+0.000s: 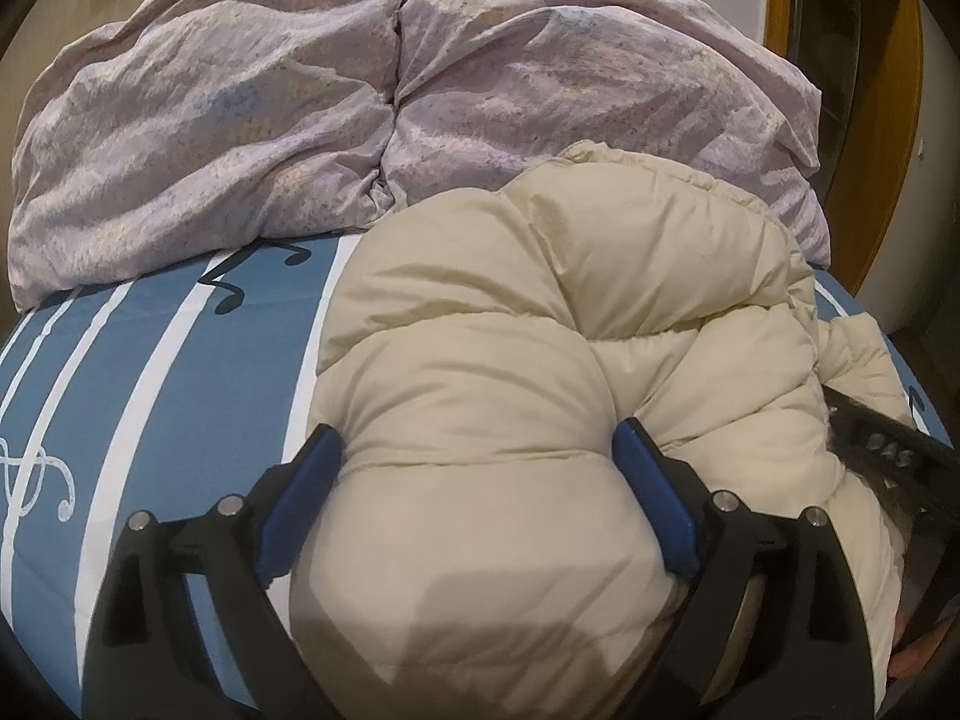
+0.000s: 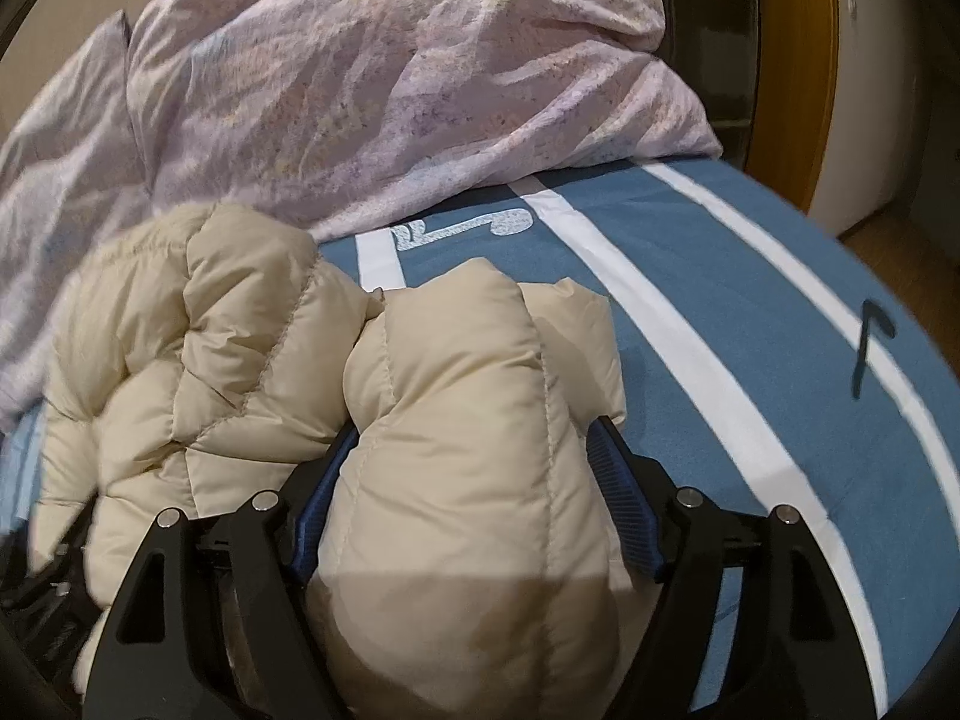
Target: Fold large clothes
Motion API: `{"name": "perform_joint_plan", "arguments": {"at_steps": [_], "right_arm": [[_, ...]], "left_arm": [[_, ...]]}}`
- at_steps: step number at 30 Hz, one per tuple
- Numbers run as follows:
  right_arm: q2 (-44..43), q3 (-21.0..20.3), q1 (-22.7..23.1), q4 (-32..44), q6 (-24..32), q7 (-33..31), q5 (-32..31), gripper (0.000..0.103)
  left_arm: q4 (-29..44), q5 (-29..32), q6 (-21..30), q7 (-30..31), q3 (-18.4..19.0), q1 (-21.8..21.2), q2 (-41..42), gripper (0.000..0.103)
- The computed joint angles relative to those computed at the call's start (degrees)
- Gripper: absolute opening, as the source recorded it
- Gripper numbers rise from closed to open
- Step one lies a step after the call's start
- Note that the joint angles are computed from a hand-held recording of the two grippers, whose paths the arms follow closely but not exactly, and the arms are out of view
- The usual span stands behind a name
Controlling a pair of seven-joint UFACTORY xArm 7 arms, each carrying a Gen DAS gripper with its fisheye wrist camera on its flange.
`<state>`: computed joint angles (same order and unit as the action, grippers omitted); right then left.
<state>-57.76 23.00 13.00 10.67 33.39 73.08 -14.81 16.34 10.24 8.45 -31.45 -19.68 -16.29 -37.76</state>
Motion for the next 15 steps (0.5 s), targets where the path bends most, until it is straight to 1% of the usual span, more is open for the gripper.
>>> {"name": "perform_joint_plan", "arguments": {"at_steps": [1, 2, 4, 5, 7, 8, 10, 13, 14, 15], "right_arm": [[-2.3, -0.6, 1.2, -0.7, 1.2, 0.0, 0.6, 0.076], [-5.5, -0.9, 2.8, -1.4, 3.0, 0.0, 1.2, 0.075], [-10.9, -0.7, 5.1, -2.1, 6.1, -0.4, 1.7, 0.07], [-14.2, 0.2, 6.4, -1.9, 8.7, -0.5, 1.7, 0.069], [-17.1, 1.4, 7.2, -1.1, 11.0, -1.0, 1.3, 0.063], [-18.1, 2.2, 7.5, -0.6, 11.1, -1.0, 1.2, 0.062], [-18.3, 2.6, 7.6, -0.3, 9.3, -1.2, 1.1, 0.06], [-14.1, 5.4, 6.5, 1.5, 6.3, -2.1, -0.1, 0.058], [-12.1, 6.7, 5.9, 2.3, 6.0, -2.5, -0.9, 0.057], [-10.8, 7.2, 5.6, 2.6, 5.7, -2.8, -1.4, 0.055]], "left_arm": [[-0.1, -0.2, 0.2, 0.2, 0.6, -0.5, -0.3, 0.093], [-0.2, -0.7, 1.3, 1.1, 2.0, -1.8, -1.1, 0.093], [-0.5, -1.8, 2.7, 2.8, 4.7, -3.8, -2.9, 0.093], [-0.7, -2.3, 3.5, 3.6, 5.8, -4.3, -4.9, 0.093], [-0.6, -2.7, 4.5, 4.3, 6.0, -3.6, -7.7, 0.093], [-0.1, -2.7, 5.2, 4.8, 6.0, -3.2, -8.7, 0.093], [0.9, -2.3, 5.9, 5.5, 5.0, -1.8, -9.4, 0.093], [2.6, -0.8, 6.0, 5.8, 2.4, 0.9, -8.4, 0.093], [3.1, -0.1, 5.8, 5.3, 0.9, 2.1, -7.6, 0.093], [3.2, 0.3, 5.6, 5.1, 0.4, 2.6, -7.0, 0.093]]}}
